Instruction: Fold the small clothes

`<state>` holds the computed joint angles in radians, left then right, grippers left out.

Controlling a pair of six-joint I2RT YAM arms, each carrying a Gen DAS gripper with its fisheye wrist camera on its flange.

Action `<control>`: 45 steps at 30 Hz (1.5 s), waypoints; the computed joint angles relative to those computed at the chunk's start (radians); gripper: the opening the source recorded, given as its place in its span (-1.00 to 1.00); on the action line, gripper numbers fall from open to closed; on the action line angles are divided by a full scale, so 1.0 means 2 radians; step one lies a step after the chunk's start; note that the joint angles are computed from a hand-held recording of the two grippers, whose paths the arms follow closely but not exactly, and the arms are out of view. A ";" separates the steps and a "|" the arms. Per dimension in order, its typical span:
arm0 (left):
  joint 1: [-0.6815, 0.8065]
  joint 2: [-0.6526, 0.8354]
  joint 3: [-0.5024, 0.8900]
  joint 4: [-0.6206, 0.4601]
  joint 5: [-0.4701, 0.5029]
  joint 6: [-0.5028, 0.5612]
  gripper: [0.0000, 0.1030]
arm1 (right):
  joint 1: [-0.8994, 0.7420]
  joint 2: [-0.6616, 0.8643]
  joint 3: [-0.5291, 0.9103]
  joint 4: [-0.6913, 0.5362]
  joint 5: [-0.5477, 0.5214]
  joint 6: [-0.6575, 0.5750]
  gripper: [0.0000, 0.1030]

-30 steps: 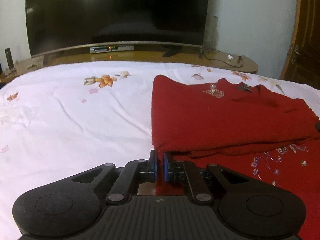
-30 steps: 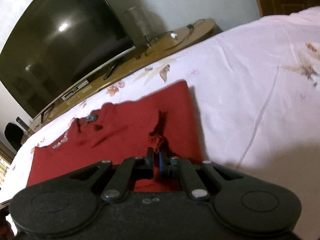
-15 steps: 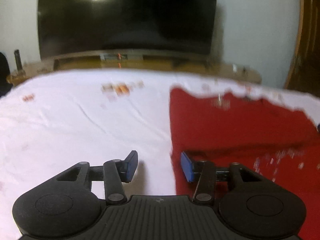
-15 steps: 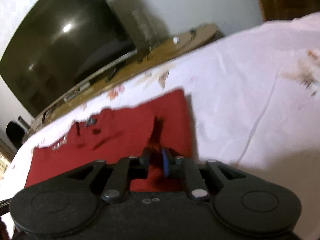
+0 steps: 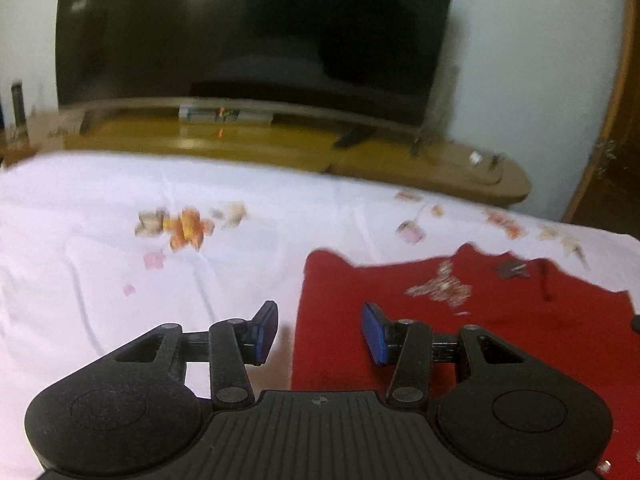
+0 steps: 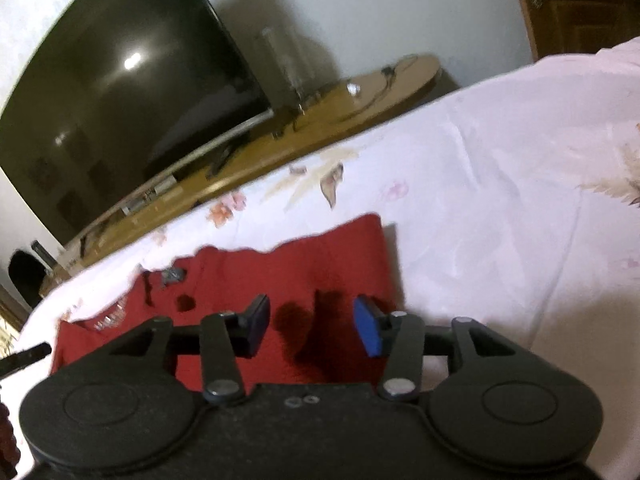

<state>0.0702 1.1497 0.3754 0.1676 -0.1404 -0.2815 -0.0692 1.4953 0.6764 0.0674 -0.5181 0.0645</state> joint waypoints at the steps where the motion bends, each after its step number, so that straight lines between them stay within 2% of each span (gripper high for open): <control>1: 0.010 0.026 0.006 0.011 0.015 -0.011 -0.10 | 0.003 0.006 0.003 -0.001 0.004 -0.006 -0.16; 2: 0.014 0.042 0.008 0.017 0.018 -0.019 -0.10 | 0.006 0.009 0.003 0.002 0.009 -0.014 -0.25; 3: 0.016 0.059 0.010 0.025 0.021 -0.024 -0.10 | 0.007 0.008 0.001 0.006 0.010 -0.022 -0.50; 4: 0.013 0.069 0.007 0.038 0.018 -0.028 -0.10 | 0.006 0.008 0.000 0.006 0.006 -0.032 -0.62; 6: 0.000 0.074 0.004 0.049 0.000 -0.025 -0.10 | 0.001 0.003 -0.005 0.008 -0.001 -0.047 -0.77; 10: -0.016 0.068 0.006 0.046 -0.023 -0.011 -0.10 | -0.016 -0.024 -0.020 0.013 -0.016 -0.069 -0.88; 11: -0.017 0.069 0.008 0.043 -0.025 -0.007 -0.10 | -0.021 -0.036 -0.026 0.016 -0.016 -0.070 -0.97; 13: -0.017 0.074 0.012 0.039 -0.026 0.003 -0.10 | -0.031 -0.049 -0.032 0.022 -0.009 -0.066 -0.97; 16: -0.014 0.076 0.008 0.048 -0.023 0.004 -0.10 | -0.038 -0.025 -0.015 0.000 -0.002 -0.072 -0.97; 17: -0.014 0.076 0.008 0.049 -0.023 0.006 -0.10 | -0.045 -0.018 -0.012 -0.002 -0.020 -0.069 -0.97; 19: -0.014 0.078 0.006 0.054 -0.024 0.008 -0.10 | -0.048 -0.022 -0.016 0.002 -0.039 -0.055 -0.76; 20: -0.014 0.078 0.006 0.055 -0.024 0.008 -0.10 | -0.046 -0.030 -0.024 0.017 -0.039 -0.044 -0.34; 21: -0.014 0.078 0.005 0.055 -0.024 0.008 -0.10 | -0.045 -0.035 -0.030 0.026 -0.042 -0.039 -0.04; 23: -0.016 0.077 0.003 0.057 -0.026 0.008 -0.10 | -0.036 -0.038 -0.039 0.045 -0.048 -0.036 0.11; 25: -0.016 0.076 0.002 0.060 -0.025 0.007 -0.10 | -0.017 -0.033 -0.033 0.038 -0.034 -0.053 0.03; 27: -0.014 0.076 0.000 0.063 -0.022 0.006 -0.10 | 0.002 -0.027 -0.028 0.026 -0.012 -0.072 -0.32; 30: -0.010 0.075 -0.005 0.070 -0.014 0.006 -0.10 | 0.009 -0.039 -0.042 0.028 -0.013 -0.081 -0.53; 32: -0.008 0.076 -0.008 0.074 -0.011 0.007 -0.10 | 0.006 -0.051 -0.052 0.033 -0.028 -0.079 -0.56; 38: -0.004 0.079 -0.009 0.080 -0.006 0.009 -0.10 | 0.010 -0.021 -0.030 0.014 -0.017 -0.074 -0.52; 40: -0.004 0.073 -0.006 0.070 -0.006 0.008 -0.10 | 0.009 -0.021 -0.031 0.015 -0.027 -0.075 -0.91; 45: -0.006 0.061 -0.004 0.066 -0.003 0.006 -0.10 | -0.007 -0.083 -0.043 -0.003 -0.051 -0.071 -0.91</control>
